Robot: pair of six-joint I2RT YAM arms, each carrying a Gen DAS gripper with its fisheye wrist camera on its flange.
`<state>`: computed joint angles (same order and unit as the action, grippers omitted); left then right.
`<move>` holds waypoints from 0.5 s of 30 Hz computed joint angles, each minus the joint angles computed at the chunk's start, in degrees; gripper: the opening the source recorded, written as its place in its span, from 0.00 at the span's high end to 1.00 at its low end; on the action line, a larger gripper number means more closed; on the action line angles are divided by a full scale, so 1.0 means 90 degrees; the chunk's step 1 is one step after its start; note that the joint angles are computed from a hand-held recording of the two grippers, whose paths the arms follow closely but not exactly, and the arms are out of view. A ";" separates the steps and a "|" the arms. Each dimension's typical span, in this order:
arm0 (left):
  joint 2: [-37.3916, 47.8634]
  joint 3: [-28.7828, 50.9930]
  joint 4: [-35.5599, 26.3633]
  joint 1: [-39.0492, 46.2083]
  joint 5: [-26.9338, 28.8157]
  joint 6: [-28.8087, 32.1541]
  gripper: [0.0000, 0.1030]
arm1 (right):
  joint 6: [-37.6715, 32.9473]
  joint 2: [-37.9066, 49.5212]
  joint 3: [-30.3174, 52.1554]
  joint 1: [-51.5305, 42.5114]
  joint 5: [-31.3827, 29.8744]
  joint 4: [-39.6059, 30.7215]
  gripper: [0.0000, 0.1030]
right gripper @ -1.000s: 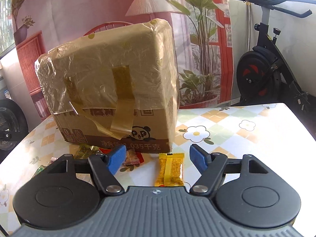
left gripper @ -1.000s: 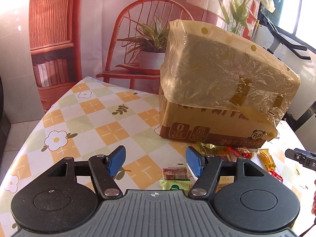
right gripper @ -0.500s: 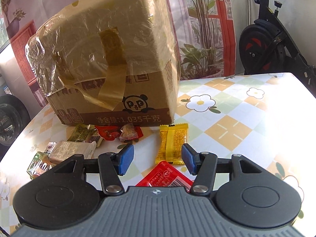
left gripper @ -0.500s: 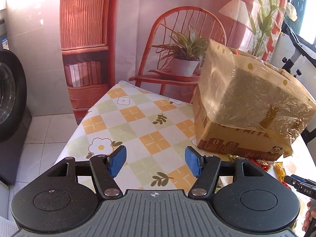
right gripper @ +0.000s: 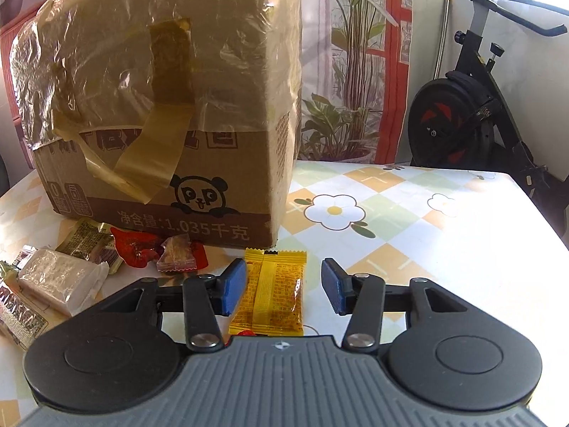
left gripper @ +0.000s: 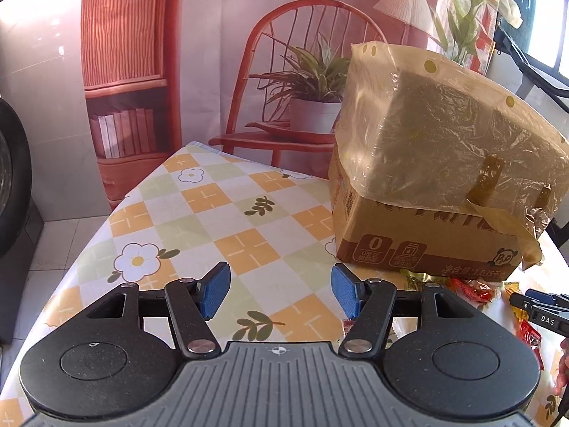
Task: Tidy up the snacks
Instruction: 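Grasp the small yellow packet with the right tool while the left tool grasps the green packet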
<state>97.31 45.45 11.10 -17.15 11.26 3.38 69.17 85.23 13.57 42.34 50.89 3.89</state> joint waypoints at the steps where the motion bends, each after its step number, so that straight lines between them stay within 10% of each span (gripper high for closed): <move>1: 0.0045 -0.0070 0.0101 -0.0093 -0.0018 0.0032 0.36 | -0.0022 0.0102 -0.0008 -0.0022 -0.0055 0.0110 0.54; 15: 0.0282 -0.0552 0.0127 -0.0291 0.0470 0.0612 0.37 | 0.0801 -0.0724 0.0285 0.1152 0.0721 -0.1130 0.67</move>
